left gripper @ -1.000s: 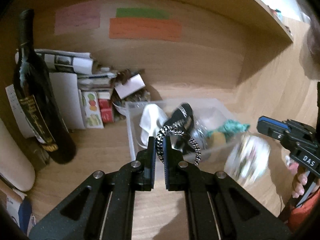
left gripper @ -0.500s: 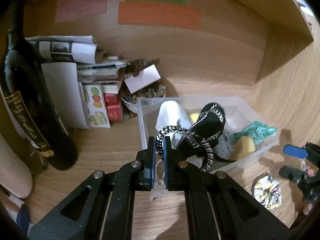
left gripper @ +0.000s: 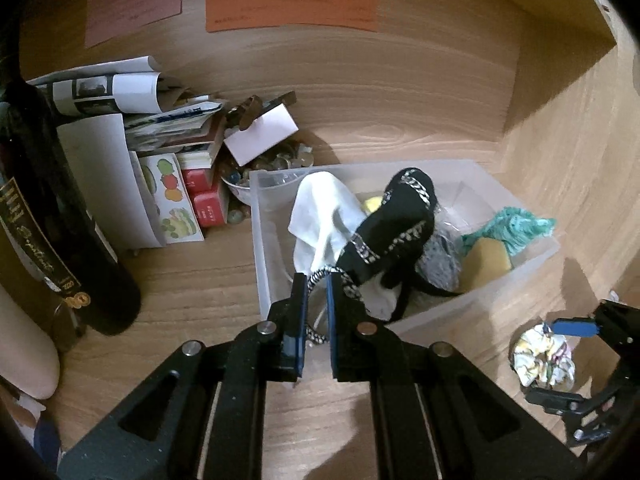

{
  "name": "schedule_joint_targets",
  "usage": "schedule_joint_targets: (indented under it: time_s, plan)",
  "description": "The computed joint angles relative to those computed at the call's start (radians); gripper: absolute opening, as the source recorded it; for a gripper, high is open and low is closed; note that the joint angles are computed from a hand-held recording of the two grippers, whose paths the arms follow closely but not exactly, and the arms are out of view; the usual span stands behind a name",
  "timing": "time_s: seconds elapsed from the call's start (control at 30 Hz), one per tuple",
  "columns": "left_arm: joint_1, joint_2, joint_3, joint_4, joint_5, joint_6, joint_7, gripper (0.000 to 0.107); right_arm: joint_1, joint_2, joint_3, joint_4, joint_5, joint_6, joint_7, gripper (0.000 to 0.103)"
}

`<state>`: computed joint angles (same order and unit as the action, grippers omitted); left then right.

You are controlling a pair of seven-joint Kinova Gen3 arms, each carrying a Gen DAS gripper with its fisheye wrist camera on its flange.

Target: Organize soft objects

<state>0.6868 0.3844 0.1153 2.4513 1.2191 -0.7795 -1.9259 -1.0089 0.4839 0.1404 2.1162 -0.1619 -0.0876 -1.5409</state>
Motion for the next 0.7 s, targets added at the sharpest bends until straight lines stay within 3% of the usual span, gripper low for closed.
schedule_joint_targets:
  time_s: [0.03,0.2,0.3,0.37,0.7]
  plan:
    - [0.0,-0.007,0.004,0.009,-0.01,0.003,0.013,0.015,0.013,0.004,-0.013,-0.003,0.003,0.003,0.0,0.077]
    - [0.027,-0.025,0.016,0.049,-0.043,-0.029,0.078,0.04,-0.037,0.023,0.047,-0.011,-0.021,-0.008,-0.006,0.042]
    - [0.072,-0.028,0.024,0.052,0.009,-0.072,0.06,0.055,-0.009,0.023,0.025,-0.01,-0.024,-0.021,-0.006,0.021]
    - [0.099,-0.028,0.035,0.057,0.041,-0.109,0.055,0.061,0.001,0.02,0.015,-0.002,-0.028,-0.042,-0.002,0.015]
    - [0.165,-0.05,0.076,0.098,0.089,-0.214,0.125,0.08,0.025,-0.069,-0.082,0.04,-0.094,-0.209,0.104,0.013]
